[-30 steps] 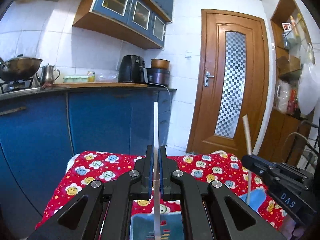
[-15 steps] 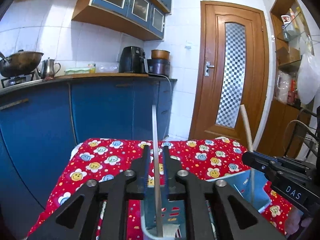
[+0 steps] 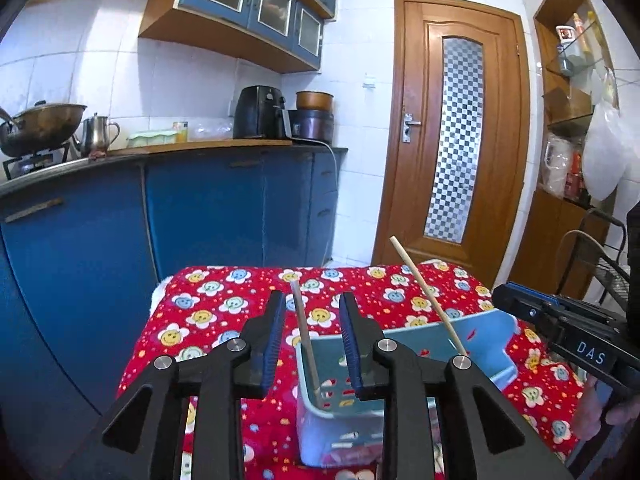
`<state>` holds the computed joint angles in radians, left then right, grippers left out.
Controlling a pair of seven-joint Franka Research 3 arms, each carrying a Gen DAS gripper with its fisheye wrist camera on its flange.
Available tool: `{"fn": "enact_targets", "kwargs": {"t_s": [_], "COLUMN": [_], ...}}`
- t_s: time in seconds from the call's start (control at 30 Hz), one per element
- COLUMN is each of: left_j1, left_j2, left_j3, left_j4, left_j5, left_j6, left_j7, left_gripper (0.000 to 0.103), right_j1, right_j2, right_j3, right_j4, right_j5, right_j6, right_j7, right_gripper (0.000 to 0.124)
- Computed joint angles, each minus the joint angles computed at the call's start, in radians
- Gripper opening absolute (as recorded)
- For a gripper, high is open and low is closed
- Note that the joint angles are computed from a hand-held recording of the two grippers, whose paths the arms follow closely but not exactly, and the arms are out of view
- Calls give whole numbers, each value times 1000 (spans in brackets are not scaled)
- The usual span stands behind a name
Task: Organize utensils
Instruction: 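Open the left tool over the holder while the right tool releases its chopstick inside, then grasp a silver knife with the left tool while the right tool grasps a silver fork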
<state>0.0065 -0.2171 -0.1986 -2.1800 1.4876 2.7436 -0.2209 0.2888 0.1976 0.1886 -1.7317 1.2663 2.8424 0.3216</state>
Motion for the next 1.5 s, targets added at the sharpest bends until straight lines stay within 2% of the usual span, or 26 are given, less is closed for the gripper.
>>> {"fn": "enact_targets", "kwargs": {"t_s": [0.17,0.3,0.53,0.73,0.87,0.97,1.2,1.4,1.5], "left_j1": [0,0,6,19,-16,-57,-119,-155,-168], "left_j2": [-47,-85,-148,-186,-194,-182,-158,-141,-129], "left_j3": [2,-2,-8,-48,-44,-47,-51,-43,-43], "left_j4": [-42,-83,-160,-198,-218,-214,-215,-223,-221], "left_j5": [-73,-191,-444,-551,-658,-760,-908,-996,-1027], "left_j6": [22,24,48,27,18,-45,-106,-98,-86], "left_j7": [45,133,297,382,484,578,678,726,745], "left_gripper": [28,28,28,28,28,28,28,28,28], "right_j1": [1,8,16,17,18,19,31,45,51], "right_j2": [-51,-104,-192,-258,-294,-317,-370,-402,-407], "right_j3": [-13,-36,-81,-111,-127,-137,-149,-168,-186], "right_j4": [-58,-123,-235,-333,-385,-418,-500,-548,-558], "right_j5": [-13,-50,-166,-324,-387,-413,-482,-465,-429], "right_j6": [5,3,-43,-81,-101,-111,-78,-63,-87], "right_j7": [23,75,217,339,385,406,439,425,405], "right_gripper": [22,24,26,27,27,28,32,36,36]}}
